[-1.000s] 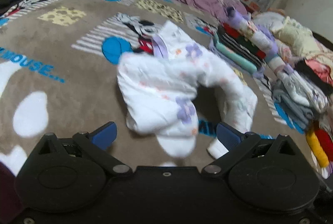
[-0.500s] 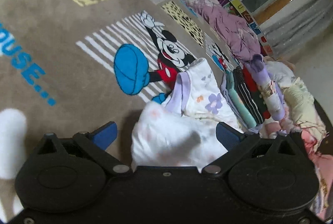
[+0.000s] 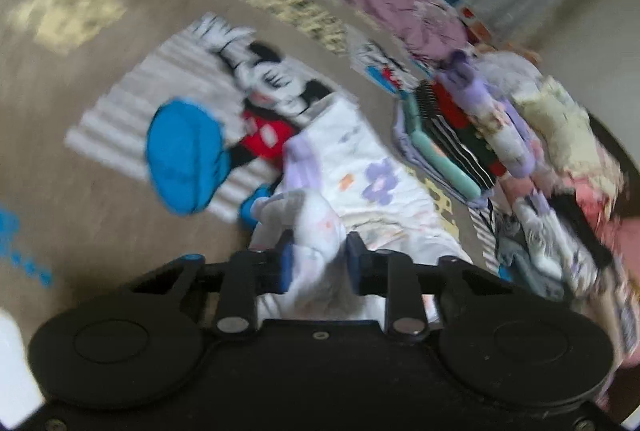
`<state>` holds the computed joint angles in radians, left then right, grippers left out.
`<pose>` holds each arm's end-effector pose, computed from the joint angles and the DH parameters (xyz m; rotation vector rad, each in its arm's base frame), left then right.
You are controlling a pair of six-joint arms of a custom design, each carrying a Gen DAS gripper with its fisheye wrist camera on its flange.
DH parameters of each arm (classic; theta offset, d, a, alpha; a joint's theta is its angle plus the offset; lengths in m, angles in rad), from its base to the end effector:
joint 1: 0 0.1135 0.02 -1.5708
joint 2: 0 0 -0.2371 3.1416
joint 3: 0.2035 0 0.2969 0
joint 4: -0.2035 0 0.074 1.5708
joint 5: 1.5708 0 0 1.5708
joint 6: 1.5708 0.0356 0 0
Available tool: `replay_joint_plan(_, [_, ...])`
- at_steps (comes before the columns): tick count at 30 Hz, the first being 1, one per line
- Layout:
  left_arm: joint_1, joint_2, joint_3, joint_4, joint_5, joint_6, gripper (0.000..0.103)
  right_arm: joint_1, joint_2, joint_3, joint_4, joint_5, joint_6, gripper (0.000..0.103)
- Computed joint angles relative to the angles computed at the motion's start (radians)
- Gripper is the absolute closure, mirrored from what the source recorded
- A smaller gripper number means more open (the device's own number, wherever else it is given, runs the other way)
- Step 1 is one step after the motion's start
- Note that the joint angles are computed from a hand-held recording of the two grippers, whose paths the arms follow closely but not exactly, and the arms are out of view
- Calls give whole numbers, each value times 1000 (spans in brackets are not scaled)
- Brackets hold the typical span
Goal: Fold clothes
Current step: 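Grasp the white floral garment's edge with the left gripper while the right tool approaches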
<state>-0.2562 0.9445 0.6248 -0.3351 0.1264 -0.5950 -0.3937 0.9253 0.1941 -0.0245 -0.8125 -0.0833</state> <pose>0.2529 -0.0709 0.2046 -0.3153 2.2667 -0.5974 0.1997 -0.0550 0.0859 -0.0605 2.1301 0.6621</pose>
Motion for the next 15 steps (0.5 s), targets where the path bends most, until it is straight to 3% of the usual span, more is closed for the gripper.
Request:
replay_joint_plan(8, [-106,178,324,-103,-168,371,86,-63,9,-1,28,-105,53,0])
replay_joint_plan(15, [-170,371,616,-90,-317,698,87,-79,42,10,43,-152,60,0])
